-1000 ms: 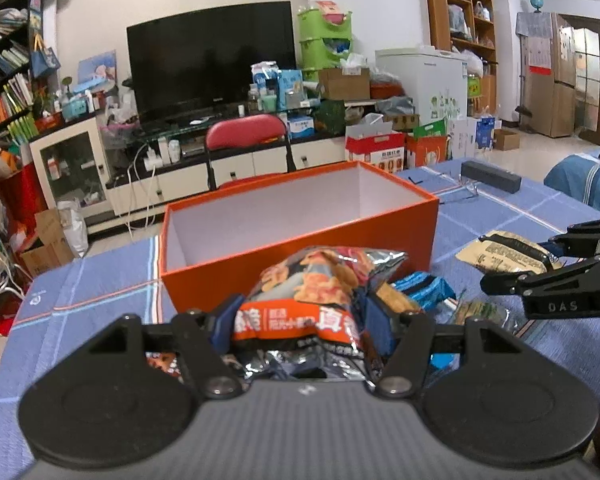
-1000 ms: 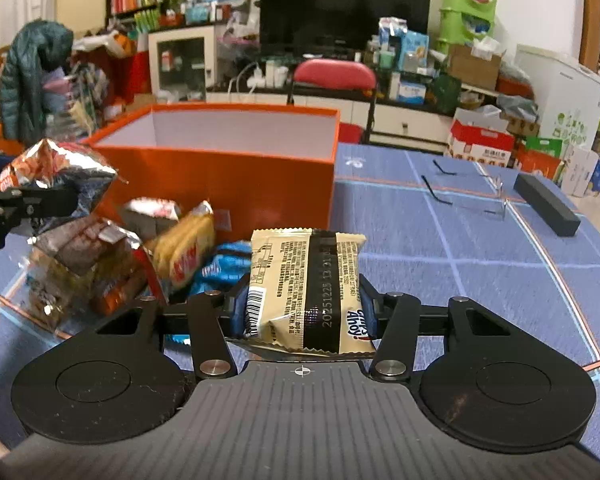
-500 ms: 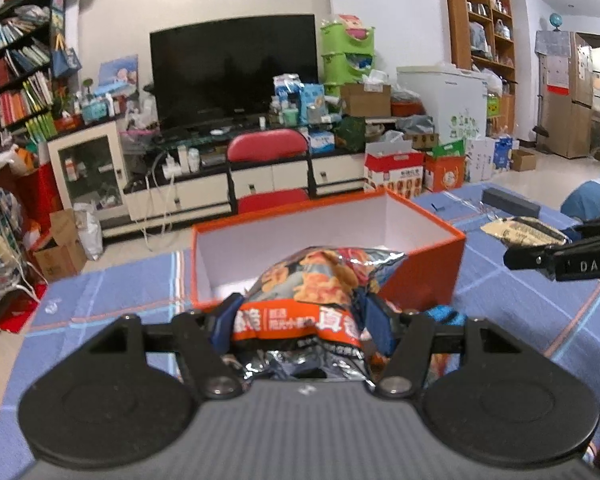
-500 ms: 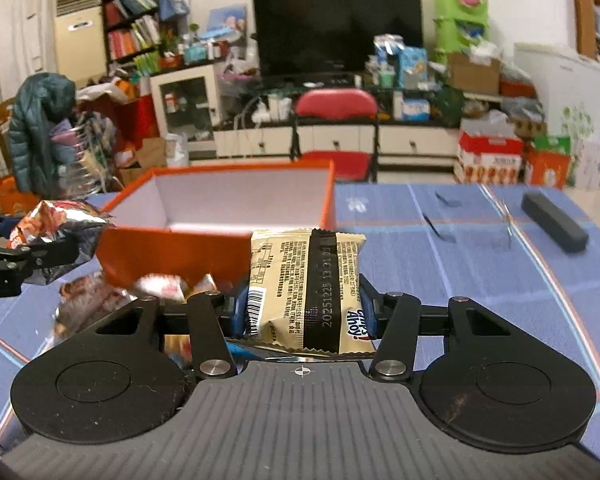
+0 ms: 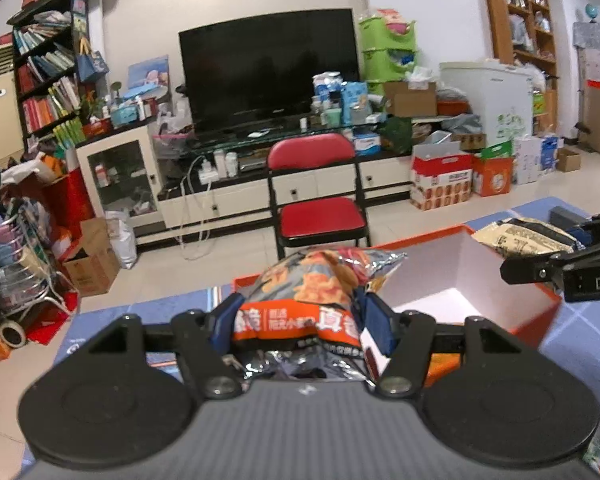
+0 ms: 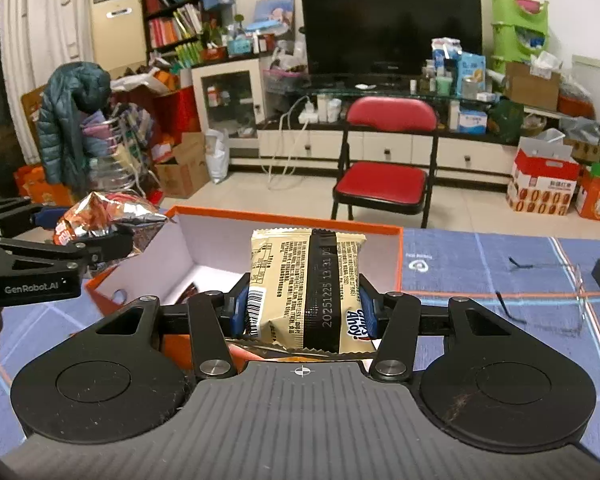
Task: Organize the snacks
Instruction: 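Carry the wafer bar and chip bag over the box and release both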
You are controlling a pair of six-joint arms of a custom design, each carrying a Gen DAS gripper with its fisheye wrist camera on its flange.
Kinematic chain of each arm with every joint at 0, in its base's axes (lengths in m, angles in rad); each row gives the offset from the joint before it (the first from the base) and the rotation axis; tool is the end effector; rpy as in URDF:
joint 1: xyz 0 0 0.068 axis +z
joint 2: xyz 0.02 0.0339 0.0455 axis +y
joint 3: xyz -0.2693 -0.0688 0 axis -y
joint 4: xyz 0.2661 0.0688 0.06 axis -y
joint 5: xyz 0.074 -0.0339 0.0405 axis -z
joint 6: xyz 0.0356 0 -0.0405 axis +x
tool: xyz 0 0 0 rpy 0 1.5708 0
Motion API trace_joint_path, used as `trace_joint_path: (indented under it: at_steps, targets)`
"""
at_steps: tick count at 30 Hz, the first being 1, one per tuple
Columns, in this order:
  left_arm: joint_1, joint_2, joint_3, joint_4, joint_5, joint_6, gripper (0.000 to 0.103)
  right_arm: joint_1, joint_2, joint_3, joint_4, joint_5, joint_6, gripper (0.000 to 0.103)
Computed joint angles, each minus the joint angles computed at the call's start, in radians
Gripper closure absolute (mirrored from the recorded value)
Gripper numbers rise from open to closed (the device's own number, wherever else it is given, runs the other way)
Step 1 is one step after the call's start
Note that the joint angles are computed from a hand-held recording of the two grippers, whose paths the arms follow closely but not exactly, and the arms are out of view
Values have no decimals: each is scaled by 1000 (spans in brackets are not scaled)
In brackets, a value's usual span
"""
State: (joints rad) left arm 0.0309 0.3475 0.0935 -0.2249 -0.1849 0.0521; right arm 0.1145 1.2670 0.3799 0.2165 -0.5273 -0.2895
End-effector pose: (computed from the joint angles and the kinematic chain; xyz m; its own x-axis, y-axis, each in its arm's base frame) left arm 0.1359 0.0107 0.1462 -0.4700 0.0367 -0.8819 -0.1692 0.9769 0.1308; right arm 0.2325 0.0448 0.1370 -0.4517 -0.3003 -0.8401 -0.6462 0.7593 0.0761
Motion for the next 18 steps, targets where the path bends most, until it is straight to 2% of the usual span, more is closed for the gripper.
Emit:
trace_joint_path:
  at_steps: [3, 5, 10, 12, 13, 14, 15, 18]
  targets:
    - [22, 275, 36, 193, -4, -9, 40, 63, 99, 48, 61, 69, 27, 67]
    - [33, 382, 49, 265, 2, -12, 40, 104, 151, 71, 98, 128, 25, 67]
    - [29, 550, 83, 352, -21, -19, 38, 145, 244, 138, 105, 189, 25, 66]
    - [33, 593, 88, 383, -29, -19, 31, 146, 262, 145, 119, 195, 35, 61]
    - [39, 613, 96, 392, -26, -18, 26, 146, 266, 141, 132, 198, 40, 40]
    - [45, 628, 102, 395, -20, -18, 14, 148, 271, 143, 137, 204, 46, 13]
    - [48, 634, 104, 399, -14, -19, 1, 147, 273, 143, 139, 201, 47, 9]
    - [39, 573, 91, 370, -33, -21, 1, 137, 238, 117, 156, 194, 42, 11]
